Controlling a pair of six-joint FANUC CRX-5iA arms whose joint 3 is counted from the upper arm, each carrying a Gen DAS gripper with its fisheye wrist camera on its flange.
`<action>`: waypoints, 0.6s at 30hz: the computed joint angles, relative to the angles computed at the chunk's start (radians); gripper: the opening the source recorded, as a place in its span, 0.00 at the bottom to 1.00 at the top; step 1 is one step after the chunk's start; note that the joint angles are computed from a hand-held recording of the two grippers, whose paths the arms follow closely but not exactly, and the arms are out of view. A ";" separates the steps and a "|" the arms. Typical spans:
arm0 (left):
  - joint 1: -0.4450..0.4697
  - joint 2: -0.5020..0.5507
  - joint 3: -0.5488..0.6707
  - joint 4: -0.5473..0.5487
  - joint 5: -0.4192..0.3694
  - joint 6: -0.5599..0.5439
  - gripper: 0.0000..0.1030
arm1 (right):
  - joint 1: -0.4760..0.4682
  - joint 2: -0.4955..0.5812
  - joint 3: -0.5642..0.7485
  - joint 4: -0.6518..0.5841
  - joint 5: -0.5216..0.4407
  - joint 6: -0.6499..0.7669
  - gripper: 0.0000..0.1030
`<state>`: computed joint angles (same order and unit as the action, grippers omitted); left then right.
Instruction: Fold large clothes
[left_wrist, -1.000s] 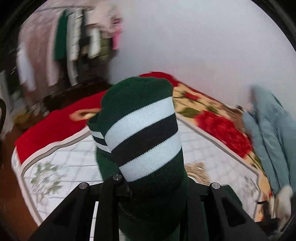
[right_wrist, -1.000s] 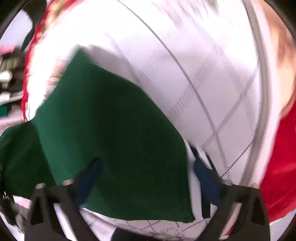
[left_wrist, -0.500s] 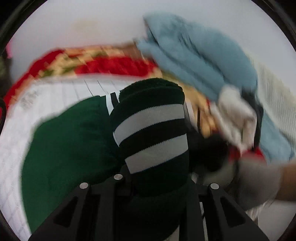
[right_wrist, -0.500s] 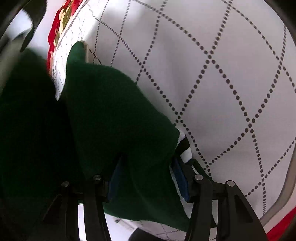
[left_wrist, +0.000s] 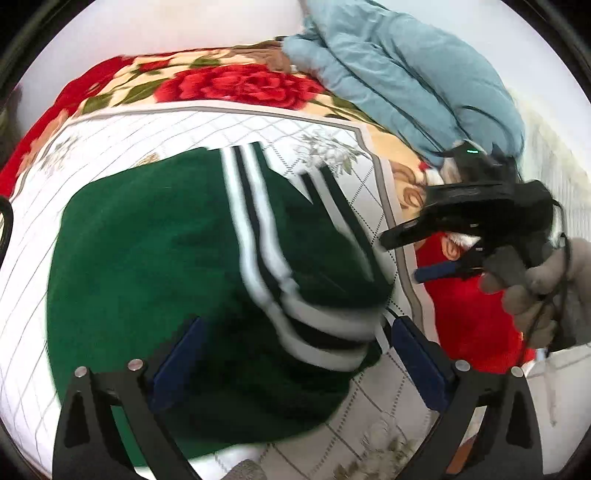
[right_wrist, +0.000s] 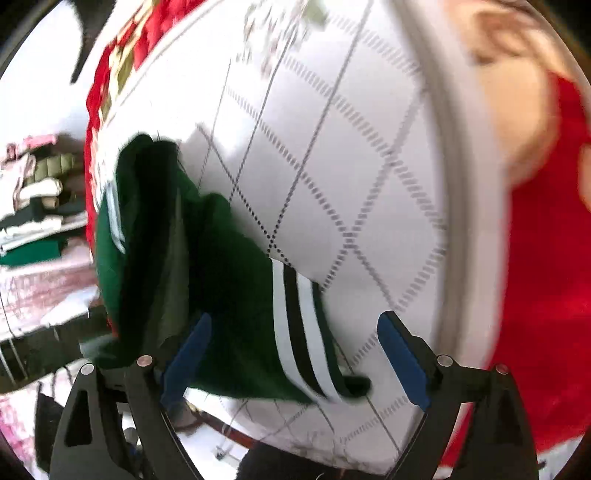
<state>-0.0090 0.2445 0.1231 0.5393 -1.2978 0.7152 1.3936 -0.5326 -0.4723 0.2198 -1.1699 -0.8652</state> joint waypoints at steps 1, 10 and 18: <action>0.009 0.001 0.013 -0.003 -0.019 0.023 1.00 | 0.027 -0.007 0.015 0.028 -0.037 -0.041 0.90; 0.060 0.036 0.145 -0.248 0.012 0.309 1.00 | -0.211 0.197 0.162 0.015 0.247 0.300 0.90; 0.055 0.115 0.255 -0.472 0.045 0.452 1.00 | -0.313 0.377 0.260 -0.115 0.317 0.453 0.09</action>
